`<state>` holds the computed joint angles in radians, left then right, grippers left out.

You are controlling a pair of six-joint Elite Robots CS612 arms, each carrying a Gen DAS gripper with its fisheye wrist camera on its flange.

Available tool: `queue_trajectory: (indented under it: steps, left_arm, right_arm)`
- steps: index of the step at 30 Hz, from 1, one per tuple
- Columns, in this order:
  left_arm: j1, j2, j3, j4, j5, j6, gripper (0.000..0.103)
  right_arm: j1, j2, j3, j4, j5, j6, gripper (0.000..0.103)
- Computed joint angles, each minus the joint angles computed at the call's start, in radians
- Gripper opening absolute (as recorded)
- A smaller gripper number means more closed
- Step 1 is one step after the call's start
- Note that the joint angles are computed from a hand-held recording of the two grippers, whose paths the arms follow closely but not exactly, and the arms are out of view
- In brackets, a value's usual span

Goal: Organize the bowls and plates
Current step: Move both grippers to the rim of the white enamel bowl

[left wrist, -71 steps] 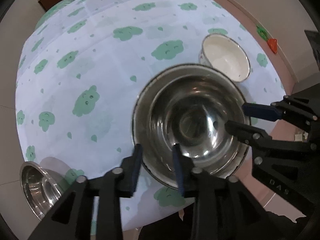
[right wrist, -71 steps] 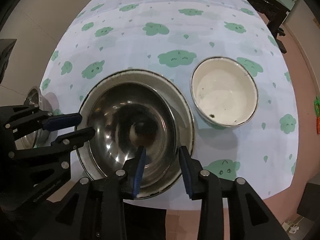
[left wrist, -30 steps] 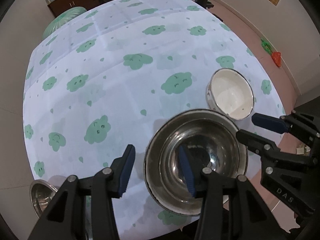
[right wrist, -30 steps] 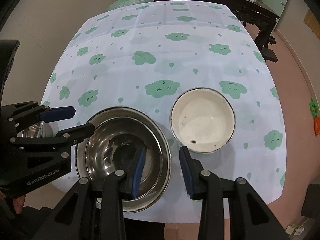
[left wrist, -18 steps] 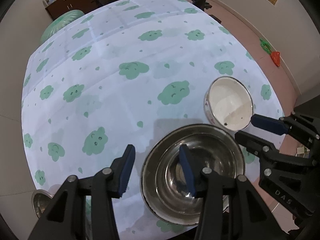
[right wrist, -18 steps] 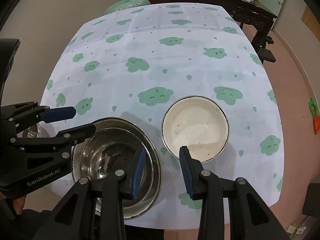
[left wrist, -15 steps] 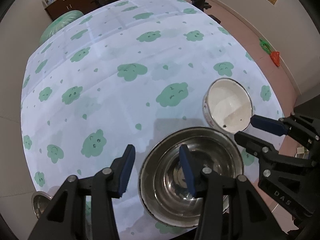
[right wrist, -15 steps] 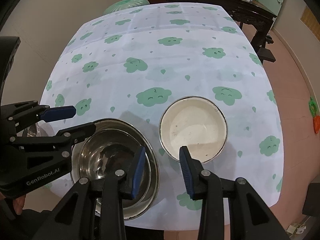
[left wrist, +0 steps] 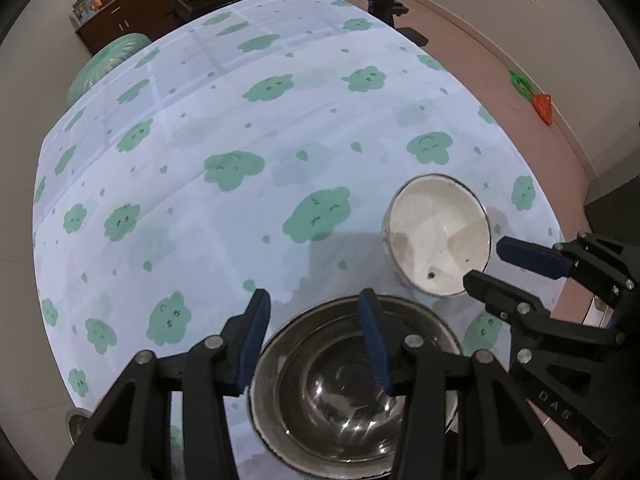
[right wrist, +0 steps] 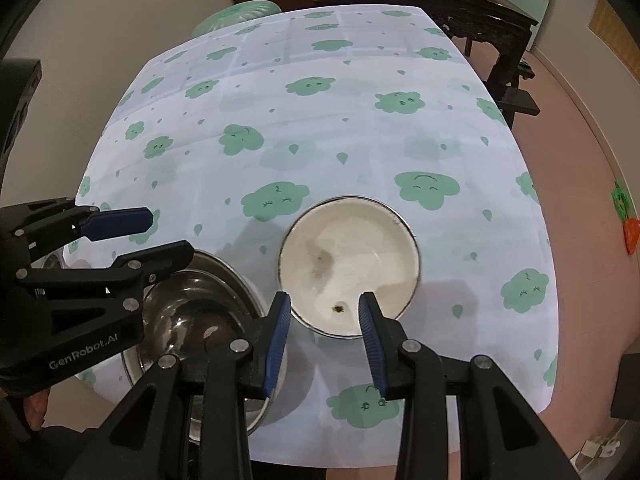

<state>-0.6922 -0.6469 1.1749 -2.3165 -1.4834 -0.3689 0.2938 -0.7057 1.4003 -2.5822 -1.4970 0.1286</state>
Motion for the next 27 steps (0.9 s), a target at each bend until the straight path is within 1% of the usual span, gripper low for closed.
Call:
queue_trajectory:
  steps: [19,27]
  left_arm:
    - [-0.011,0.091,-0.151,0.09,-0.018,0.051,0.046]
    - [-0.013,0.122,-0.199,0.127,-0.028,0.057,0.046]
  right_arm:
    - [-0.037,0.017,-0.004,0.021,0.0,0.021,0.038]
    - [-0.049,0.027,-0.009,0.033,0.003,0.025,0.038]
